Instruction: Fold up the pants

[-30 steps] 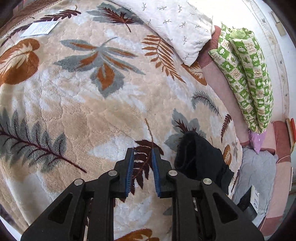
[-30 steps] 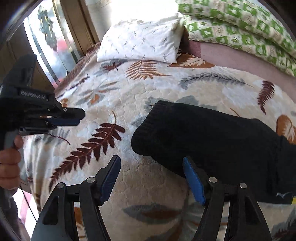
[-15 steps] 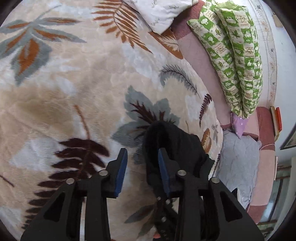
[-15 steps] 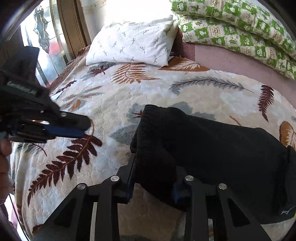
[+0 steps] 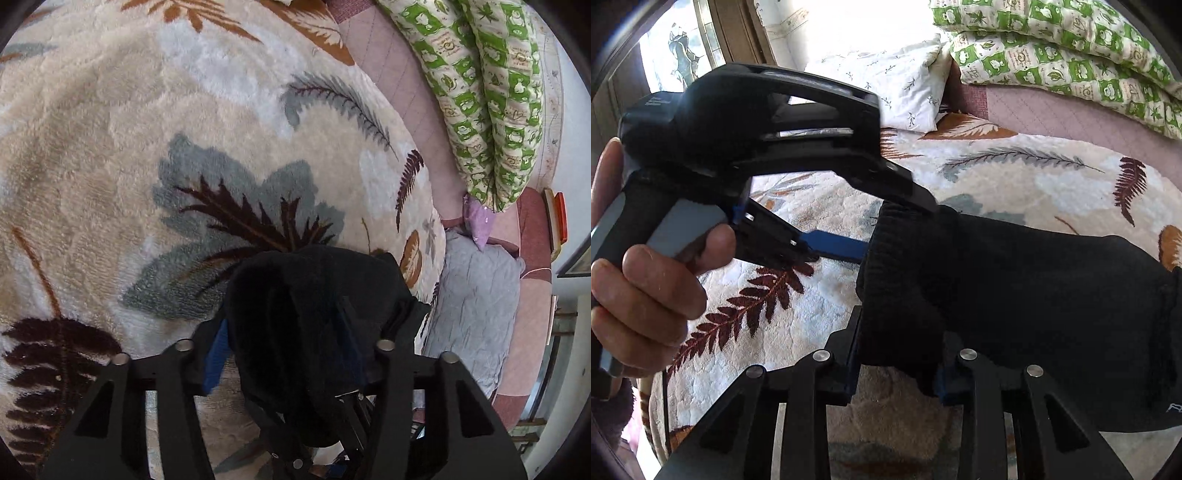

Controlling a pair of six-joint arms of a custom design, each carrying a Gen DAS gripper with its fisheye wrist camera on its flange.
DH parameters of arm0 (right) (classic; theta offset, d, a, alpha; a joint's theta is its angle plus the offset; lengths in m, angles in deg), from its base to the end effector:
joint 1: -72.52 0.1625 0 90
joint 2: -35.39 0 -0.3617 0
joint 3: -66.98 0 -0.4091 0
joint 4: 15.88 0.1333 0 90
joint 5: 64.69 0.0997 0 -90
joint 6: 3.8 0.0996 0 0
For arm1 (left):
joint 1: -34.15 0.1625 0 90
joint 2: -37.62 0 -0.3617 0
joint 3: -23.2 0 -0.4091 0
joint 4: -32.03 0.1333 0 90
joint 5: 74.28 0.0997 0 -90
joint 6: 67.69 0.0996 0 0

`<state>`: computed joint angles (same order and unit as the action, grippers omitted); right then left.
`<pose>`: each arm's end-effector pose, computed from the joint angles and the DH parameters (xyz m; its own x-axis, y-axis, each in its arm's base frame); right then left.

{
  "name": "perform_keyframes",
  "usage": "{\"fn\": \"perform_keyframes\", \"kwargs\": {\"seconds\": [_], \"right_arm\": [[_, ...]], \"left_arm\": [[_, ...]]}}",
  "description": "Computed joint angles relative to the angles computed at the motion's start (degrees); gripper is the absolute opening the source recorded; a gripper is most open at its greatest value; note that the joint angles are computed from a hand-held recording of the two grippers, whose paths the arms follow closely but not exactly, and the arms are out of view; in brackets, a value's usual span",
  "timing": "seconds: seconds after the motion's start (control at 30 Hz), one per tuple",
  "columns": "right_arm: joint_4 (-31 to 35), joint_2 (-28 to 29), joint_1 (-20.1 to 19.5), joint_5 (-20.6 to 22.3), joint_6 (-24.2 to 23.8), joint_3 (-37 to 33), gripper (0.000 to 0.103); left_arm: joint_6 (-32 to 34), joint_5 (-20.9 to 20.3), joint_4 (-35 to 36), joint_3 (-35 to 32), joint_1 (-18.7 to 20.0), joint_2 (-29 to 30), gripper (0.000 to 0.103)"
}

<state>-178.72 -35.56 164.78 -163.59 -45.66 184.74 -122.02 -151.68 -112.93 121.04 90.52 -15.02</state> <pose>0.1387 -0.5258 0.1615 -0.7136 -0.5776 0.3964 -0.6869 0.6880 -0.2341 -0.2157 -0.6042 0.0808 -0.9292 -0.3694 0.0124 -0.3585 0.8926 -0.2735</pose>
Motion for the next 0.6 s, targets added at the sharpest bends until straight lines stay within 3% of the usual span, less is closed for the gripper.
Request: {"fn": "perform_keyframes", "kwargs": {"seconds": [0.03, 0.13, 0.33, 0.47, 0.6], "right_arm": [[0.2, 0.0, -0.1, 0.3, 0.2, -0.1, 0.031], [2.6, -0.5, -0.4, 1.1, 1.7, -0.8, 0.031], [5.5, -4.5, -1.1, 5.2, 2.7, 0.1, 0.031], [7.5, -9.6, -2.1, 8.6, 4.0, 1.7, 0.031], [10.9, -15.0, -4.9, 13.1, 6.1, 1.7, 0.031]], "left_arm": [[-0.3, -0.6, -1.3, 0.5, 0.2, -0.1, 0.016], [-1.6, 0.7, -5.3, 3.0, -1.0, -1.5, 0.016], [-4.4, 2.9, -5.9, 2.9, -4.9, -2.6, 0.015], [-4.5, 5.0, -2.6, -1.6, -8.4, 0.1, 0.015], [-3.8, 5.7, 1.5, -10.6, -11.3, 7.2, 0.016]]}}
